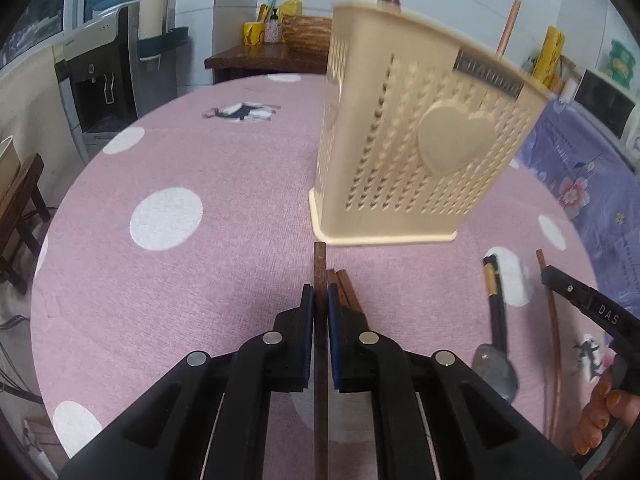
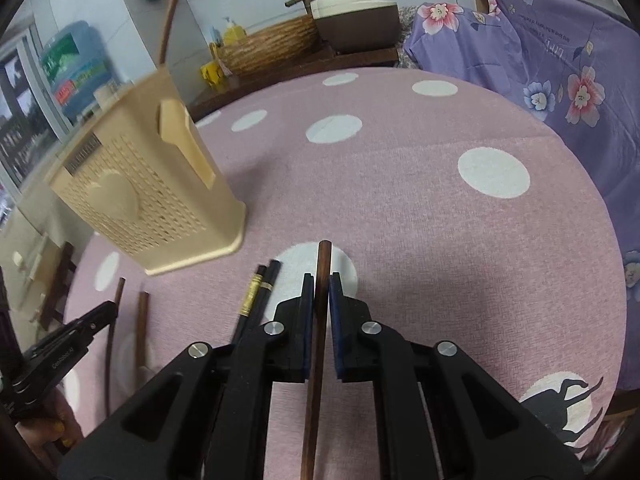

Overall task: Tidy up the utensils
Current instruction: 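Lift both chopsticks and lower them upright into the beige holder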

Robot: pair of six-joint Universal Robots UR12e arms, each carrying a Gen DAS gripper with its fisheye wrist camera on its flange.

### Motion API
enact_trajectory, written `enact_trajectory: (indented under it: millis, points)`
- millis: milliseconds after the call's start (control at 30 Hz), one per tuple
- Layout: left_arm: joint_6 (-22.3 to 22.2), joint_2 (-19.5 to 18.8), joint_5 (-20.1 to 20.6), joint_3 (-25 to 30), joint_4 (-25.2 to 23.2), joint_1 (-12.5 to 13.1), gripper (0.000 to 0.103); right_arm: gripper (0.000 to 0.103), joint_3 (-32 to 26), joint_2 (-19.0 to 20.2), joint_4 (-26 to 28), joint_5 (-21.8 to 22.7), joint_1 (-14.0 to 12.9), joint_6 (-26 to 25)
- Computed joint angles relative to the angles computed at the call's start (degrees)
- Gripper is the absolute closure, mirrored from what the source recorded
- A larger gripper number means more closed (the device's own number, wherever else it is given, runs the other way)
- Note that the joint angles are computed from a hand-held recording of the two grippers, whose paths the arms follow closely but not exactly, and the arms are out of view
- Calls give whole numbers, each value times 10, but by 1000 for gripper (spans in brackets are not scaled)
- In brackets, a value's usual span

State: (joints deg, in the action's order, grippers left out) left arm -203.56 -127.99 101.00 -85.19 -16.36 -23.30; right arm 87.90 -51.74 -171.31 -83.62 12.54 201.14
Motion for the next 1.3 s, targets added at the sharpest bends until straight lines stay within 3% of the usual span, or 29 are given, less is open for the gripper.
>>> enact_trajectory:
  millis: [333, 500, 1067, 1300]
  points:
    - [17, 43, -18, -38, 109, 4, 95, 95, 37, -43, -99, 68, -22, -8]
    - [37, 53, 2, -41, 143, 2, 95, 95, 50, -62, -133, 75, -27, -18]
    - [54, 76, 8, -62, 194, 7, 95, 95, 58, -90, -146, 63, -24, -57]
    - [92, 81, 34, -27, 220, 8, 95, 96, -1, -89, -133, 48, -15, -103]
